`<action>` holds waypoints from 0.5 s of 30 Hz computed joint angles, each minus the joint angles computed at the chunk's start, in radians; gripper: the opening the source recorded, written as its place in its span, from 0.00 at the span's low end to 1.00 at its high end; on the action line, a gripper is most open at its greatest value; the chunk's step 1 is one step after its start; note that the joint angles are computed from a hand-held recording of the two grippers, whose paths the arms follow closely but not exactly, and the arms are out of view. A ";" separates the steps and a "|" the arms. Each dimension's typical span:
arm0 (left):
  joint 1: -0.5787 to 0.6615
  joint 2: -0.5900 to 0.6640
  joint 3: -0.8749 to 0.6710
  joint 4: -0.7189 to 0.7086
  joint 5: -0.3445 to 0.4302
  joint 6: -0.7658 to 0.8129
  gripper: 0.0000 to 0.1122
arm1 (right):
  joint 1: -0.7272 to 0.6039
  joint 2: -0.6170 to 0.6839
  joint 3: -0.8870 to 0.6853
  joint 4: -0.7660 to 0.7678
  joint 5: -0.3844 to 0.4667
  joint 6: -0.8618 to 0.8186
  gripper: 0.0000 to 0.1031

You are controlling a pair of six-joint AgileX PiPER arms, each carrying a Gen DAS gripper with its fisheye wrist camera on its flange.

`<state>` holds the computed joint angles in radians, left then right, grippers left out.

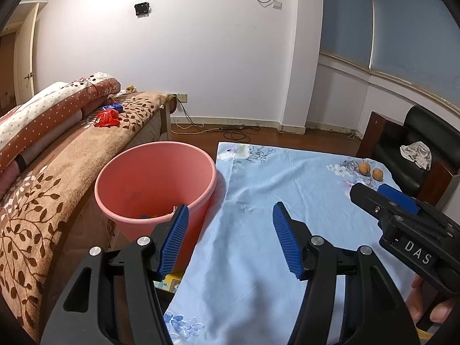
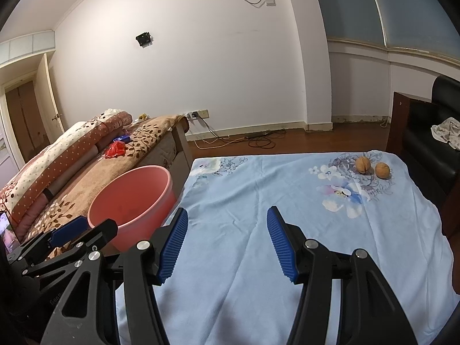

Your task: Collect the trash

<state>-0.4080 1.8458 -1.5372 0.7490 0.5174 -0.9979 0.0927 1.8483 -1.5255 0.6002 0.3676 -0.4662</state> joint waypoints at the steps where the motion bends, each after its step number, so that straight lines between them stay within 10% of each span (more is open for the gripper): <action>1: 0.001 -0.001 0.001 -0.001 -0.001 0.002 0.55 | 0.000 0.000 0.000 0.000 0.000 0.000 0.55; 15: 0.002 -0.002 0.005 0.000 -0.004 0.000 0.55 | 0.000 0.000 0.000 -0.002 0.000 0.003 0.55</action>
<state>-0.4062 1.8437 -1.5326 0.7492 0.5132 -0.9984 0.0930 1.8481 -1.5257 0.5979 0.3681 -0.4635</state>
